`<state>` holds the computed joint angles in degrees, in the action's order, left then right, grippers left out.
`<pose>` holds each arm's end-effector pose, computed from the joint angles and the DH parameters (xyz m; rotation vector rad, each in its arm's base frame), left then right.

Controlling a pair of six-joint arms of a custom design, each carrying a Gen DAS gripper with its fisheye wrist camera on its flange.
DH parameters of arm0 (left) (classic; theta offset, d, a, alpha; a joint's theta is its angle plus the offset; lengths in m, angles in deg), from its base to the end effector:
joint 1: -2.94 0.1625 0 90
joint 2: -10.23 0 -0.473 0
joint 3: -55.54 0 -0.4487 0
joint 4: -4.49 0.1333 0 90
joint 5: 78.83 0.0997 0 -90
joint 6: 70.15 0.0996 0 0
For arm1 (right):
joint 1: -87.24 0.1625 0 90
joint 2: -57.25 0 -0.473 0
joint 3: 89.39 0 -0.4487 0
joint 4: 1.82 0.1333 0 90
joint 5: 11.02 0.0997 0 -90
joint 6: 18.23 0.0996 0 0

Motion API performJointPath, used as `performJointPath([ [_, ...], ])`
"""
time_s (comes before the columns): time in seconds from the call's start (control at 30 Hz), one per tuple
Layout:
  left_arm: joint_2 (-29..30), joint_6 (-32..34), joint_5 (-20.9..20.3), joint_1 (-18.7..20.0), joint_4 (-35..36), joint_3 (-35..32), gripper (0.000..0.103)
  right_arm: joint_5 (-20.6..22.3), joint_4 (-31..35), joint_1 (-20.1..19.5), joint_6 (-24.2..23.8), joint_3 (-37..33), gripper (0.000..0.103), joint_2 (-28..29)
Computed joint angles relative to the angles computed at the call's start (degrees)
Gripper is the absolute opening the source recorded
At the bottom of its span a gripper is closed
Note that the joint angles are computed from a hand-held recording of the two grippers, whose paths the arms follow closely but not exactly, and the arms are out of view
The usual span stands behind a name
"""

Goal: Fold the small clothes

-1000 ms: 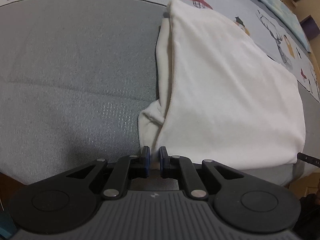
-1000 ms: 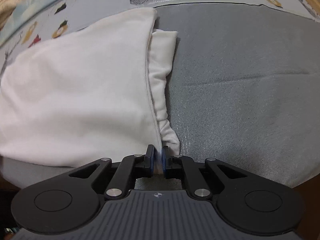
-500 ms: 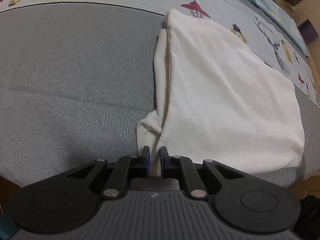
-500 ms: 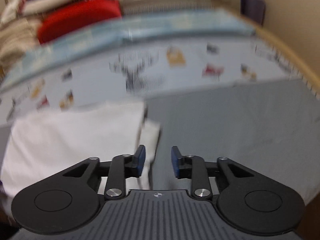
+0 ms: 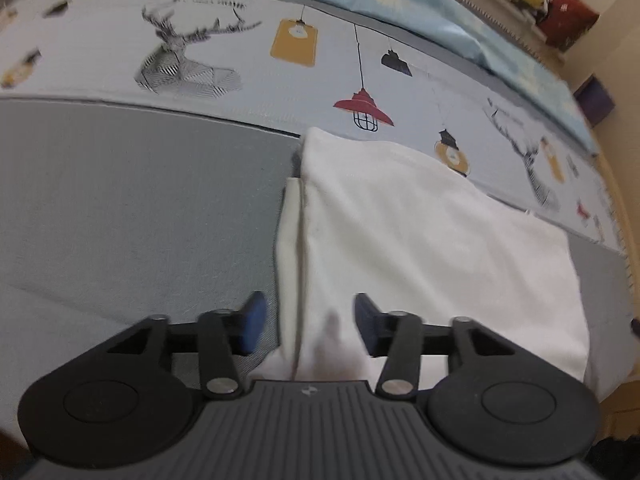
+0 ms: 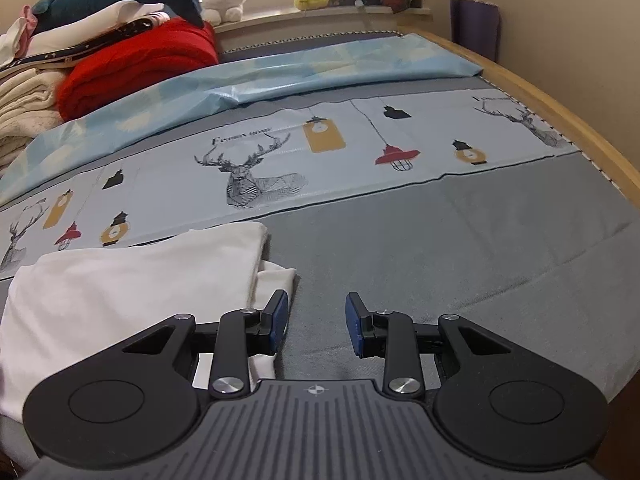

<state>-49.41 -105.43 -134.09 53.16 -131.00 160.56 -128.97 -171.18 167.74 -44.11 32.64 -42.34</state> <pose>-0.2725 -0.6243 0.1696 0.1020 2.6152 -0.5007 0.0088 -0.4720 0.4931 0.0198 -2.2375 0.9775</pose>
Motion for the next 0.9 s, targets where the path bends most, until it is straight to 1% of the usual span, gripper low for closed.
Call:
performJointPath([
  [0.03, 0.22, -0.98, -2.45, 1.15, 0.17, 0.04, 0.057, -0.18, 0.11, 0.06, 0.61, 0.07, 0.033, -0.12],
  [0.07, 0.82, -2.77, -4.19, 2.05, 2.74, -0.9, 0.056, -0.19, 0.31, -0.05, 1.28, -0.02, 0.033, -0.16],
  [0.1, 1.7, -3.85, -4.87, 2.64, 5.34, -2.03, 0.055, -0.3, 0.39, -0.05, 1.81, -0.05, 0.033, -0.17],
  [0.2, 3.21, -0.46, -4.0, 3.0, 5.45, -3.2, 0.056, -0.35, 0.38, -0.04, 2.53, -0.05, 0.033, -0.07],
  [0.27, 3.89, -1.5, -4.91, 3.54, 5.97, -3.89, 0.056, -0.62, 0.24, 0.11, 2.0, -0.1, 0.033, 0.28],
  [0.3, 4.19, -0.94, -5.04, 3.51, 5.4, -4.02, 0.055, -0.96, 0.09, 0.27, 1.76, -0.11, 0.033, 0.5],
  [0.33, 4.47, 0.45, -5.32, 3.42, 4.62, -4.09, 0.047, -1.28, -0.04, 0.41, 1.61, -0.1, 0.033, 0.64],
  [0.37, 4.67, 1.36, -5.64, 3.36, 4.38, -4.16, 0.036, -1.42, -0.09, 0.44, 1.57, -0.11, 0.033, 0.71],
  [0.4, 4.81, 1.68, -5.43, 3.27, 4.48, -4.21, 0.034, -1.59, -0.15, 0.51, 1.56, -0.14, 0.033, 0.83],
  [0.47, 4.82, 2.22, -4.91, 3.1, 4.2, -4.06, 0.02, -2.01, -0.2, 0.62, 1.58, -0.31, 0.033, 1.07],
  [0.53, 4.21, 2.48, -5.2, 3.25, 2.91, -3.52, 0.014, -2.43, -0.27, 0.8, 2.13, -0.46, 0.033, 1.38],
  [0.63, 1.84, 3.14, -6.43, 3.09, -0.86, -1.0, 0.012, -2.78, -0.24, 1.29, 3.85, -0.64, 0.033, 2.02],
  [0.7, 0.06, 3.27, -6.43, 2.86, -2.29, 0.64, 0.012, -2.66, -0.4, 1.73, 4.52, -0.66, 0.033, 2.58],
  [0.77, -1.55, 1.59, -3.6, 2.25, -0.54, 1.87, 0.012, -2.48, -0.44, 2.38, 4.92, -0.71, 0.033, 3.32],
  [0.9, -3.25, -3.81, 7.38, 0.19, 9.78, 2.5, 0.012, -2.28, -0.11, 3.95, 4.7, -0.69, 0.033, 5.08],
])
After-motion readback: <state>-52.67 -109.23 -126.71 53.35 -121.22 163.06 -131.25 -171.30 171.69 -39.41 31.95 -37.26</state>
